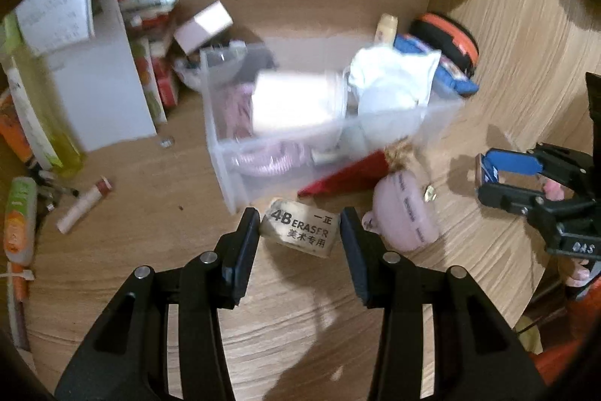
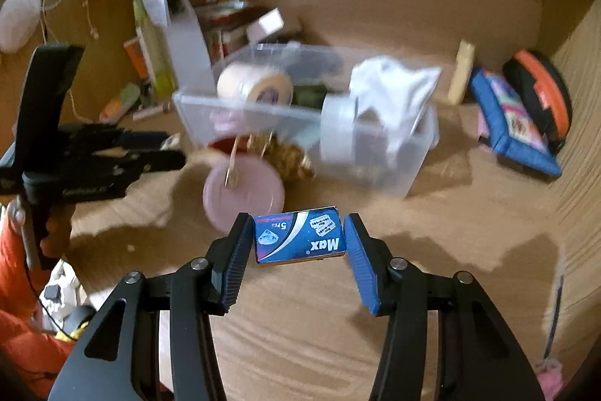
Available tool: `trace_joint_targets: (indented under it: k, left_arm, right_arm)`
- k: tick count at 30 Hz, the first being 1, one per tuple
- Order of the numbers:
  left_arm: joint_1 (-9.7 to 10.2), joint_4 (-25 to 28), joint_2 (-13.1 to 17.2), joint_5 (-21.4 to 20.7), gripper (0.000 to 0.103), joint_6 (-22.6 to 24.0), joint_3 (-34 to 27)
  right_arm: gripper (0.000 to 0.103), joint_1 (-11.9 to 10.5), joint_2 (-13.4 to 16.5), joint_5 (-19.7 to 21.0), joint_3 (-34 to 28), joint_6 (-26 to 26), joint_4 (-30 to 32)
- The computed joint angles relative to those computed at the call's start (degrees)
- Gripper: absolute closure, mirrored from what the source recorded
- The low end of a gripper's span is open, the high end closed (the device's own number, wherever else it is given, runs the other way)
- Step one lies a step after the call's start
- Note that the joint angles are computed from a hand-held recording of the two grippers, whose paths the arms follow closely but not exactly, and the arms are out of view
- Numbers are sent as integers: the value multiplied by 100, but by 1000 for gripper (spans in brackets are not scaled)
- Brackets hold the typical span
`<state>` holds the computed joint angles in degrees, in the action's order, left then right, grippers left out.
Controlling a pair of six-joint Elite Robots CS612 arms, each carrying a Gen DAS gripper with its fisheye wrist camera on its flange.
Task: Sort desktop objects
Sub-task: 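Lower the eraser into the clear box while the right gripper places the Max box inside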
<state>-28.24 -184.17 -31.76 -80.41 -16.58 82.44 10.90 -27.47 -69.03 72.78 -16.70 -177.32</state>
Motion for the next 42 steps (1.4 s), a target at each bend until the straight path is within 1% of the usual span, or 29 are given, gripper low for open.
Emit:
trace_joint_targets:
  k: [5,8,11,14,21,27,34,38,42]
  left_arm:
    - [18,-306,-58,148,59,28,16]
    - [67,-450,-69,45,59,19,2]
    - [91,-469,-45,62,59,37,-72]
    - [117,-414,-5,27,59,56,-160]
    - [158,-236,124,27,59,91,-397]
    - [224,-150,236,-108,59,97,-595]
    - [248,-186,327,-92,59,210,-738]
    - [283,-136,385,-288,59,273,-826]
    - [237,-120,395,-108,59,443,-828]
  right_arm:
    - [57,-2,63,105,-241,222,-201]
    - [56,-36,129,416,-419,470,-171]
    - [57,-19,224,488,-603,648,-175]
    - [57,11,296,479,-789,679,-61]
    - [57,110,501,271,-1289,537,362]
    - [57,173,658,229,-1654,342,681]
    - [56,218,789,167,-1946,222,968]
    - [56,242,834,108,-2050,139,1111]
    - [56,253,853,87,-2102,92,1230]
